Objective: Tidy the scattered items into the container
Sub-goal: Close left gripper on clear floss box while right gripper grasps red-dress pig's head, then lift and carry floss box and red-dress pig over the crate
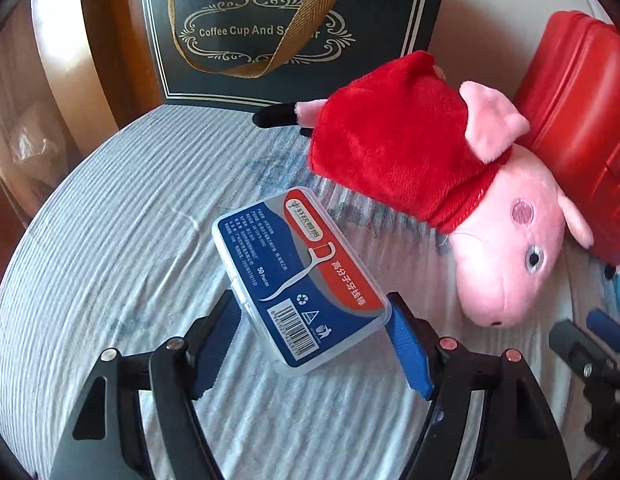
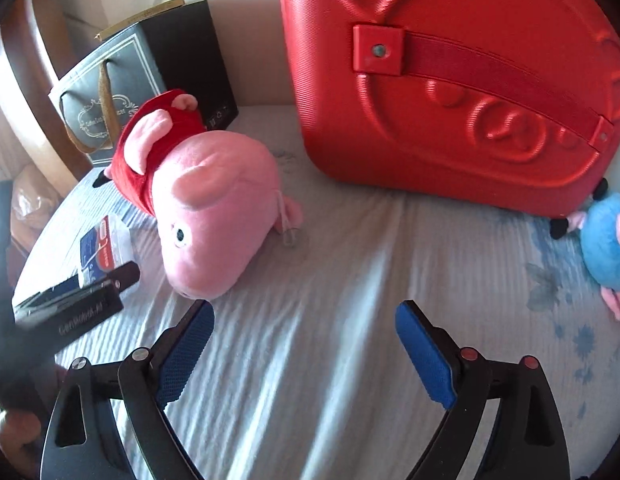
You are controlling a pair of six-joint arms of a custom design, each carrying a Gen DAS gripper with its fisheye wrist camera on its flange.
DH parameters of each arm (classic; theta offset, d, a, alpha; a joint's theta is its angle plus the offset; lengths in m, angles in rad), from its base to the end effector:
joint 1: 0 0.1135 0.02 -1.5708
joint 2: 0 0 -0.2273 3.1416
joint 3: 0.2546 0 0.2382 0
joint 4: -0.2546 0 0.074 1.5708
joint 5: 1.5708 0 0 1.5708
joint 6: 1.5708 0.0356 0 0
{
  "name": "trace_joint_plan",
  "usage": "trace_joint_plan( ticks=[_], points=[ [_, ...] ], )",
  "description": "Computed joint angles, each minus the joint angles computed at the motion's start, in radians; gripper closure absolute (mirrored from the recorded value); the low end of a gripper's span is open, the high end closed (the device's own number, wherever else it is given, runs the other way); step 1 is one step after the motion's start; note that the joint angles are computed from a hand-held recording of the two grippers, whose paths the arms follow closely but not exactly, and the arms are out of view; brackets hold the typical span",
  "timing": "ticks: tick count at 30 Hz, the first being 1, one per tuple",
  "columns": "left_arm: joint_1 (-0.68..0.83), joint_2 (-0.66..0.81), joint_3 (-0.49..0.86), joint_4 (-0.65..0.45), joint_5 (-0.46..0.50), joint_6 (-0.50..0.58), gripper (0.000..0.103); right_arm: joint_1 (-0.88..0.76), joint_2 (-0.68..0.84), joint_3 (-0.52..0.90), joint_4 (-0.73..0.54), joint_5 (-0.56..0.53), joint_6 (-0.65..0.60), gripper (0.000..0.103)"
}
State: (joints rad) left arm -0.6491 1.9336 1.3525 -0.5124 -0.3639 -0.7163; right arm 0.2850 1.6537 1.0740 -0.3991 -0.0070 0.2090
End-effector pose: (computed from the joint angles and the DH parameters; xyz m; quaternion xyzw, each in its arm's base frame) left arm 0.3068 -0.2169 0.1543 -0.0748 0.9536 -0.0103 0.2913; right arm 0.3125 0.0918 0.1730 -0.0374 0.9558 0.0746 0.2820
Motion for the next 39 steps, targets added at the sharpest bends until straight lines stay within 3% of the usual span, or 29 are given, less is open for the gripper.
trace_joint_plan(
  ticks=[5, 9, 11, 12, 13, 17, 23, 27, 33, 39],
  points=[
    [0.030, -0.083, -0.123, 0.070, 0.013, 0.086, 0.031, 0.040, 0.147, 0.104, 0.050, -0.051, 0.059, 0.008],
    [0.034, -0.031, -0.072, 0.066, 0.001, 0.102, 0.031, 0.072, 0.264, 0.209, 0.063, -0.046, 0.096, 0.005],
    [0.025, -0.018, -0.054, 0.066, 0.004, 0.103, 0.032, 0.095, 0.304, 0.244, 0.067, 0.011, 0.094, 0.013],
    [0.017, -0.013, -0.046, 0.061, -0.002, 0.101, 0.032, 0.107, 0.307, 0.245, 0.073, 0.039, 0.084, 0.029],
    [0.010, -0.011, -0.042, 0.056, -0.008, 0.096, 0.032, 0.114, 0.301, 0.239, 0.078, 0.040, 0.072, 0.039],
    [-0.014, -0.046, -0.064, 0.052, -0.022, 0.084, 0.033, 0.129, 0.256, 0.195, 0.074, 0.057, 0.060, 0.043],
    [-0.110, -0.190, -0.106, -0.047, -0.112, 0.025, 0.037, 0.134, 0.064, 0.030, 0.076, 0.056, 0.064, 0.047],
    [-0.180, -0.290, -0.121, -0.129, -0.151, -0.018, 0.039, 0.133, -0.114, -0.068, 0.012, 0.057, 0.079, 0.048],
    [-0.273, -0.435, -0.166, -0.248, -0.195, -0.095, 0.039, 0.152, -0.438, -0.190, -0.173, 0.115, 0.104, 0.050],
    [-0.486, -0.483, -0.056, -0.477, -0.320, -0.267, 0.039, 0.242, -0.712, -0.210, -0.400, 0.225, 0.149, 0.052]
  ],
)
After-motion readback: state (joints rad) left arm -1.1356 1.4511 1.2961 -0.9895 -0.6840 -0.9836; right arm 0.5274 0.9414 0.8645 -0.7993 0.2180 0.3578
